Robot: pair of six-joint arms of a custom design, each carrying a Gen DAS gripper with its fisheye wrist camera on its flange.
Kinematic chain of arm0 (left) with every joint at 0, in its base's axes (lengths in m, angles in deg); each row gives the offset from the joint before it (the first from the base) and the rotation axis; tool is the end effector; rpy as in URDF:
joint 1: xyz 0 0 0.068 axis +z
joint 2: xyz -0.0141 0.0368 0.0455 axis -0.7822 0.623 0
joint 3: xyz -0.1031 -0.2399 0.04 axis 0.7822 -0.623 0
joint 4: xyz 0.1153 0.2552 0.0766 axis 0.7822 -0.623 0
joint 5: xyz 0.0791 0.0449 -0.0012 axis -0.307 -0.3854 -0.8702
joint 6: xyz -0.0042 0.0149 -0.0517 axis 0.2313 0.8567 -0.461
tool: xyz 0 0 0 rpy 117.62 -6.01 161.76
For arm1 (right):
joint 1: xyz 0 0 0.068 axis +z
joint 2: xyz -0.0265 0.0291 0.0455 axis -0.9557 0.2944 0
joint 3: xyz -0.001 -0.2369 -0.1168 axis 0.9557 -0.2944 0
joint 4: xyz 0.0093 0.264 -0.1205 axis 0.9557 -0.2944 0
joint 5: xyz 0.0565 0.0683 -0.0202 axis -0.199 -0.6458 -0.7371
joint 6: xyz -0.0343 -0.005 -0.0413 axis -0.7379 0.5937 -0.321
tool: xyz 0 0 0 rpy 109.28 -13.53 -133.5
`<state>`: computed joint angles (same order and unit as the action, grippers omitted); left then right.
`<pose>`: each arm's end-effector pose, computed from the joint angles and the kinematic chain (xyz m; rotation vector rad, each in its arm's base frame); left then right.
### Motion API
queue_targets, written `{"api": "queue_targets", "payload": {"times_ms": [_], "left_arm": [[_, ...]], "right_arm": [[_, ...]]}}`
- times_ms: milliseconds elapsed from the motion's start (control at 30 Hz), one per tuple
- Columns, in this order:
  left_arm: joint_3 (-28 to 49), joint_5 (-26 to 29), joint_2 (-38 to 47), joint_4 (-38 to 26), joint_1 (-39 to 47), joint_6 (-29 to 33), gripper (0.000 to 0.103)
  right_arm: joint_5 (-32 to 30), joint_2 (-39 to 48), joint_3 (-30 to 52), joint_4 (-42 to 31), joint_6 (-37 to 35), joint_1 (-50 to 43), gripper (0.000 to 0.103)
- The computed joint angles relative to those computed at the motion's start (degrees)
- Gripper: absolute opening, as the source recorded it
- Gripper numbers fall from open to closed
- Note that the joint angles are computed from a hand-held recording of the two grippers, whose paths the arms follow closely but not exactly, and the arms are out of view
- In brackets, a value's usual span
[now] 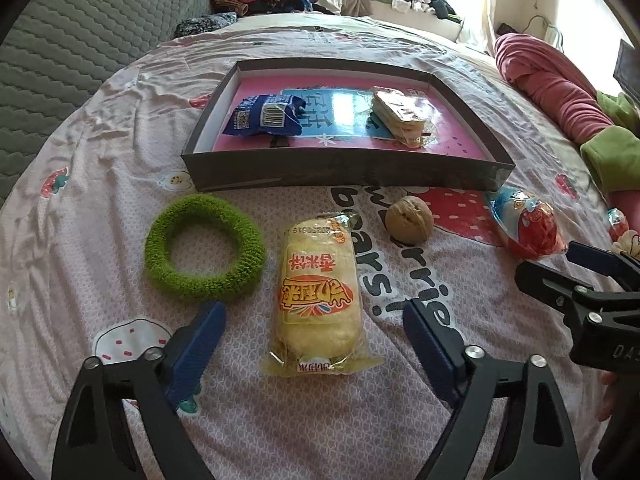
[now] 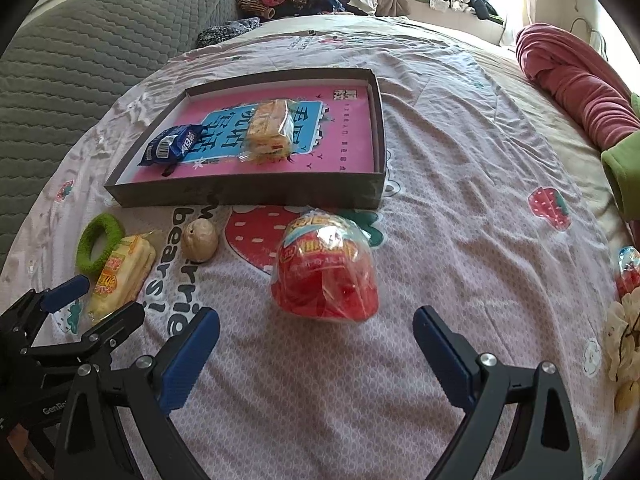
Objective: Organize objects
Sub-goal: 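Move the left tool to the yellow cake while the right tool approaches the red egg candy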
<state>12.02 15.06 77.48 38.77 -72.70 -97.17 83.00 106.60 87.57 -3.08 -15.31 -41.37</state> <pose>0.2322 -0.0865 0.0620 0.1742 2.5419 -0.0999 0.1948 0.1042 0.0702 0.5225 2.5172 0.0111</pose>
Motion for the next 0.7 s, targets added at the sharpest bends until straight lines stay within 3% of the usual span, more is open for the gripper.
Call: {"api": "queue_targets", "payload": {"times_ms": [133,700], "left_arm": [[1.1,0.2,2.0,0.2,0.2,0.1,0.077],[4.4,1.3,7.1,1.9,0.7,1.2,0.072]], "right_arm": [[-0.3,1.3,0.4,1.2,-0.6,-0.8,0.098],[-1.3,7.0,2.0,5.7,-2.4,-3.8,0.092]]}}
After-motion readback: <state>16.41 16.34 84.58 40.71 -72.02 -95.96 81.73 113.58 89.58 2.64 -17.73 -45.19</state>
